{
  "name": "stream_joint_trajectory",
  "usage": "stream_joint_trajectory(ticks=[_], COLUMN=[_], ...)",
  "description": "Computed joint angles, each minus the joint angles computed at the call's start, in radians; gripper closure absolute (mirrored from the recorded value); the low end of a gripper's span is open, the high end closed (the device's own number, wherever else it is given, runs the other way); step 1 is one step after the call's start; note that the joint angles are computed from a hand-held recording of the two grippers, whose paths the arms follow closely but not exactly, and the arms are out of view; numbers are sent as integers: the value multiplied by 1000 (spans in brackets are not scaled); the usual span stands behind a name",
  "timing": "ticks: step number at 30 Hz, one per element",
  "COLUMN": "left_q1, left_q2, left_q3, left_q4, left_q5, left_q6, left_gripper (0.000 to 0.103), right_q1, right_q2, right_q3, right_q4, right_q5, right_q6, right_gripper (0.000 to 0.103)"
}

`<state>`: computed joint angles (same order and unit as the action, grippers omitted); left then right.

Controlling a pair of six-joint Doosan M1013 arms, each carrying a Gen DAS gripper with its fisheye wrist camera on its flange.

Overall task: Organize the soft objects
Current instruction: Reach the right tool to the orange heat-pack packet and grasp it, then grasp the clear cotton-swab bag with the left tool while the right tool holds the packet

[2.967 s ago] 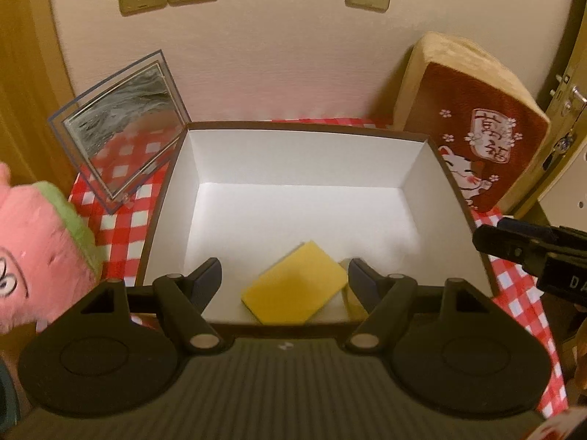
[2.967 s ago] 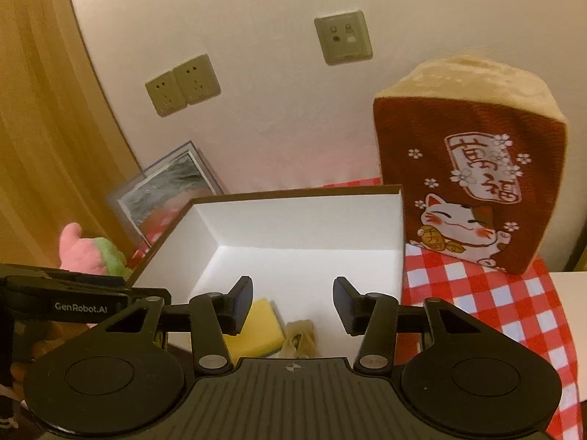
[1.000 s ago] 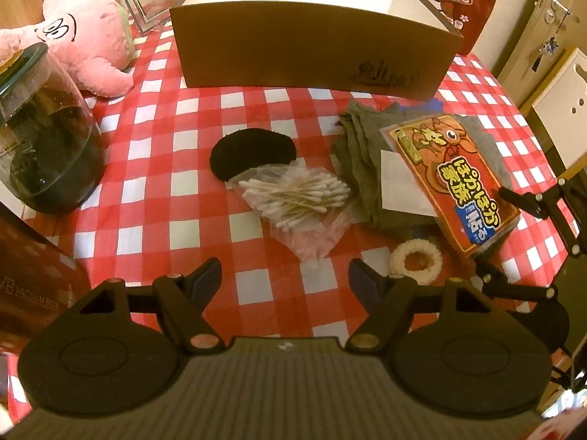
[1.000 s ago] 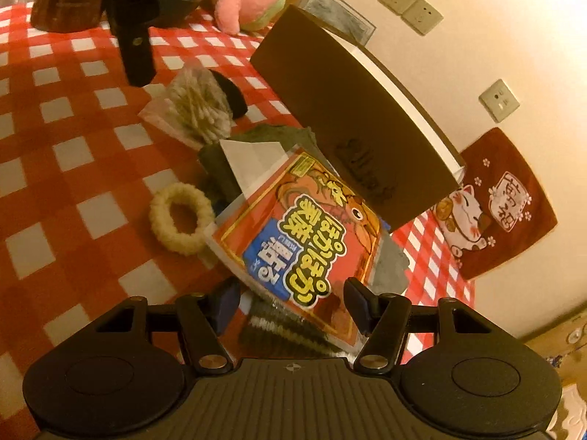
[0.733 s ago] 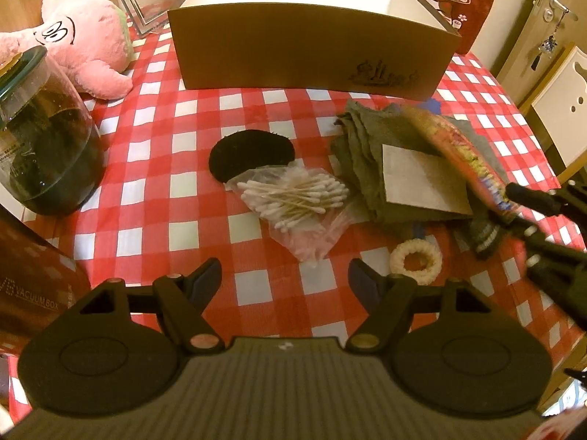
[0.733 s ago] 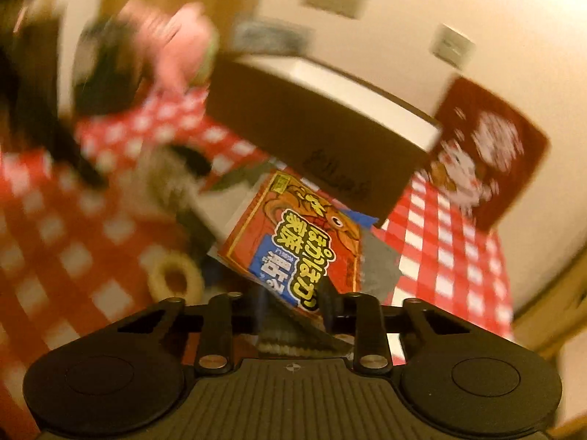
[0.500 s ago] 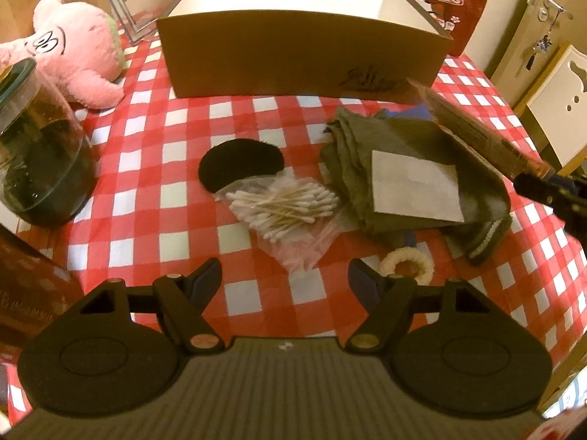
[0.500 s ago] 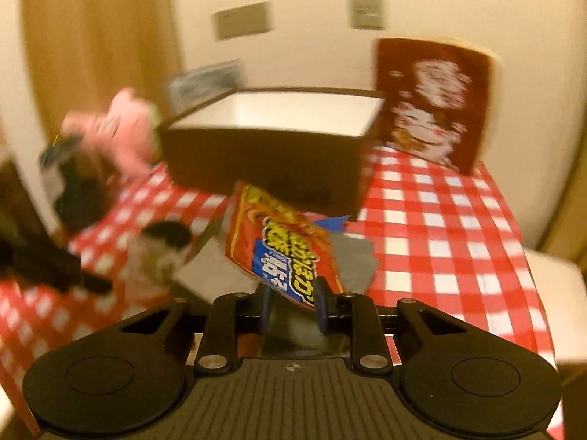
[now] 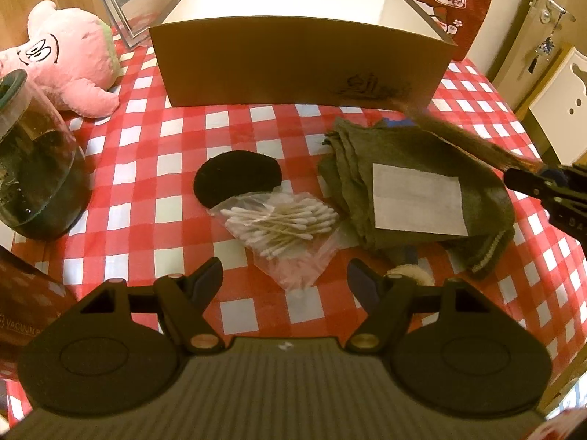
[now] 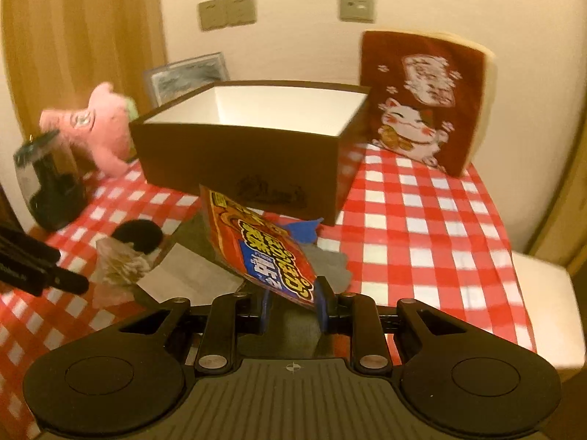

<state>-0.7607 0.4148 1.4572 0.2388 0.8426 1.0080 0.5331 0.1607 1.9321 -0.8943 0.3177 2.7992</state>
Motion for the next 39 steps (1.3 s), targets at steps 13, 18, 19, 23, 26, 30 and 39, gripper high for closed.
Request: stream_joint_trajectory(ticks=[13,18,19,23,26,30,39], left_q1=[12,13,12,7,12,20,37], left_q2=[13,27,29,45,54,60,71], left_q3=[-7,-14,-13,-12,-11,-5,5], left_q4=[16,29,43,117,141,135,11], left_q5=[18,-2,-13,-44,-75,-128,-187], left_q6=[-57,-58,-55,-15,32,115,338], left_gripper=[34,34,34,34,34,34,64], right_q1=[-46,-82,-86,-94,-99,-106,-117], right_q2=[24,22,24,34,45,53,57], right_q3=[-19,-22,-25,-37,-48,-56,-58], right_q4=[108,220,240,275,333,399,459], right_q5=[-44,-43,-44,-46,-43,-45,-48], right_q6=[-75,-135,-159,-203,-270,-334,-384], right_gripper=[98,98,98,98,98,98,98])
